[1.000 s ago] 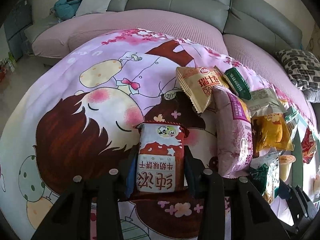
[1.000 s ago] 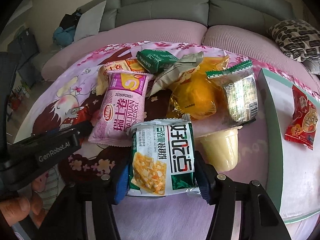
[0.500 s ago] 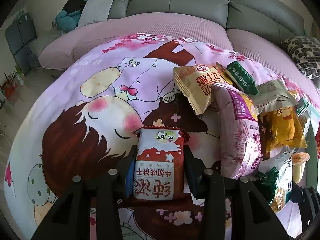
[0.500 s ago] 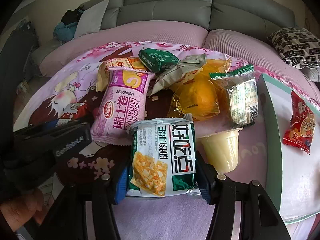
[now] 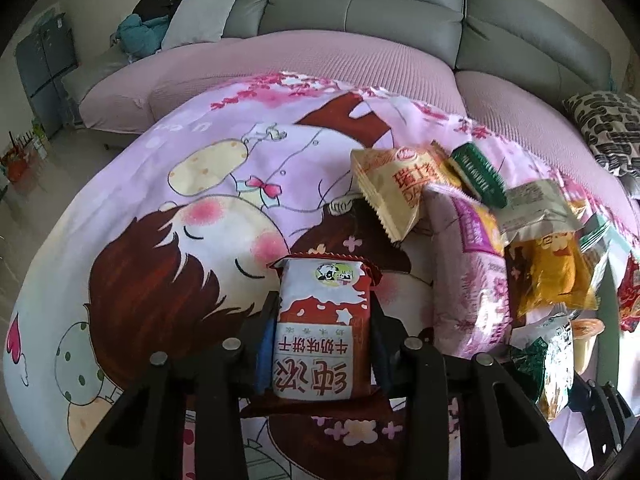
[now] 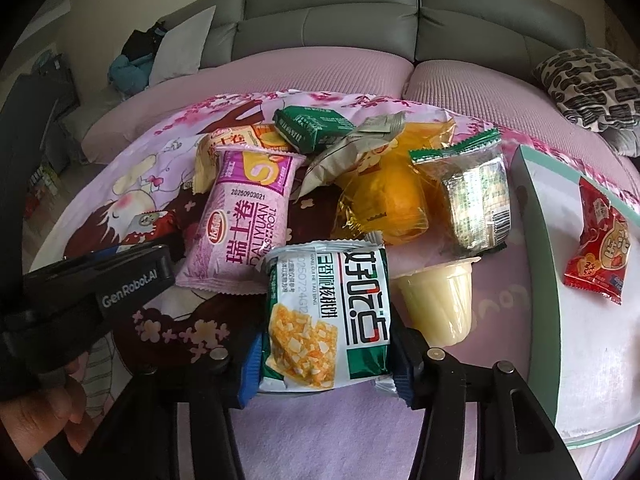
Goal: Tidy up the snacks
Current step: 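Carry biscuit pack with left tool while right tool carries green bag to tray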
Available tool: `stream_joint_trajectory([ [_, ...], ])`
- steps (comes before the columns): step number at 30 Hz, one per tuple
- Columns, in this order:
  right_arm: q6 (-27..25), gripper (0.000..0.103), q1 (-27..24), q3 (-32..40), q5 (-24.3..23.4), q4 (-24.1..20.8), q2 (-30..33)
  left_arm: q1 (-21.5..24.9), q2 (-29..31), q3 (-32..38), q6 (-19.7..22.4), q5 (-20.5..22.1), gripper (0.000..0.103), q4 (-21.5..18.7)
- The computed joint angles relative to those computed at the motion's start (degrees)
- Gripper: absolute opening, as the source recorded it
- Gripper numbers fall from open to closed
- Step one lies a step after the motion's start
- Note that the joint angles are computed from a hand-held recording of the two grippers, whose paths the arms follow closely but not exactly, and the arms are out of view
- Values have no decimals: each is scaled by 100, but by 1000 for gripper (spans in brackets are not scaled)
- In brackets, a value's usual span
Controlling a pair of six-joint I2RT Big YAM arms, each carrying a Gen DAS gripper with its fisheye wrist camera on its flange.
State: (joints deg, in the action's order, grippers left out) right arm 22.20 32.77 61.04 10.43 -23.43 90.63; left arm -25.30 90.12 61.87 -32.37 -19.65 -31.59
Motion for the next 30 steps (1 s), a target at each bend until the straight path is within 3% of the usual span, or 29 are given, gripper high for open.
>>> stream_joint_trajectory([
  [14, -40, 53, -88, -441, 142, 496, -871, -216, -680, -126, 192, -460, 41, 299],
  [23, 47, 53, -248, -627, 23, 616, -1113, -549, -657, 96, 444, -644, 41, 298],
  [30, 225, 53, -670, -942, 30, 660, -1581, -893, -546, 343, 615, -762, 41, 296],
])
